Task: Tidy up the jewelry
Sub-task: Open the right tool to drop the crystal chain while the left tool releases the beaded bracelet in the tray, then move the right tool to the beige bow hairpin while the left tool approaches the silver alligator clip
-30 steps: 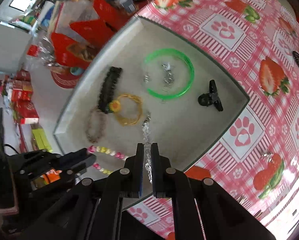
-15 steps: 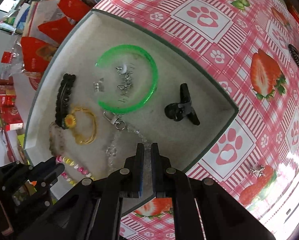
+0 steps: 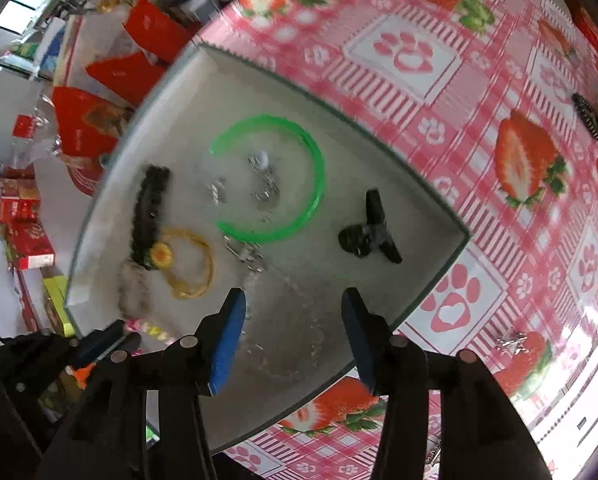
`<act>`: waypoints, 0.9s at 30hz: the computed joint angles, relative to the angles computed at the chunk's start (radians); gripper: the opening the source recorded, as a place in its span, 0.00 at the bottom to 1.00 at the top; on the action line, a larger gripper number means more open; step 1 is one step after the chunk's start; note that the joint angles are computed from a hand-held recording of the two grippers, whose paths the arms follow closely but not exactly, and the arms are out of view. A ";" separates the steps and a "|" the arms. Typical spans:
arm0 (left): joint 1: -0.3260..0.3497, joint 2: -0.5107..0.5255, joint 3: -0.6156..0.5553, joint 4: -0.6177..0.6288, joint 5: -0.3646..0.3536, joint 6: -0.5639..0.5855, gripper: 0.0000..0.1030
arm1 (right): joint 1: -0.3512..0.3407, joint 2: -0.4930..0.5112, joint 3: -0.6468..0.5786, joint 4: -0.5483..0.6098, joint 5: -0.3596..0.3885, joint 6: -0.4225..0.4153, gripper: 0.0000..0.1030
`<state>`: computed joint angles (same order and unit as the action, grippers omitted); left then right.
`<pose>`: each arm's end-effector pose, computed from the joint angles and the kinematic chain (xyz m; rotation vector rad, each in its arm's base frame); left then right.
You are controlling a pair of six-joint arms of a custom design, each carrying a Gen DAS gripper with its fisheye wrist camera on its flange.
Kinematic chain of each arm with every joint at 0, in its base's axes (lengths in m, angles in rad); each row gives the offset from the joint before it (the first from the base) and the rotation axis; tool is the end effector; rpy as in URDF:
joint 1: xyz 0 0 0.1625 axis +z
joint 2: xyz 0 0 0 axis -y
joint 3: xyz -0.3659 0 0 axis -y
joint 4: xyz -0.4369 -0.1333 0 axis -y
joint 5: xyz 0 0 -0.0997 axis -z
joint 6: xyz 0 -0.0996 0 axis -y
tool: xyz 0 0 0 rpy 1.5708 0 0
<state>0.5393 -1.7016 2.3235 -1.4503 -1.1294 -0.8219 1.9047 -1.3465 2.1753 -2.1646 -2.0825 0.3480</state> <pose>-0.1842 -0.3152 0.1370 0.4393 2.2609 0.1246 0.2284 -0.4006 0.0895 0.0615 -2.5834 -0.0614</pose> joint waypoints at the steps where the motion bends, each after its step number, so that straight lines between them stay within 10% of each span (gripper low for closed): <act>1: 0.001 0.000 -0.001 0.001 -0.001 0.001 0.15 | 0.006 -0.012 0.000 -0.006 0.000 0.002 0.52; 13: 0.002 0.017 -0.031 -0.004 -0.022 0.036 0.16 | 0.053 -0.230 0.076 0.067 -0.031 0.122 0.59; 14: 0.001 0.020 -0.034 -0.002 -0.022 0.038 0.45 | 0.052 -0.252 0.085 0.079 -0.032 0.131 0.59; 15: -0.001 0.026 -0.040 0.005 -0.019 0.034 1.00 | 0.052 -0.274 0.097 0.091 -0.034 0.146 0.59; 27: -0.039 0.063 -0.080 0.013 0.046 0.092 1.00 | 0.047 -0.518 0.239 0.202 -0.011 0.288 0.79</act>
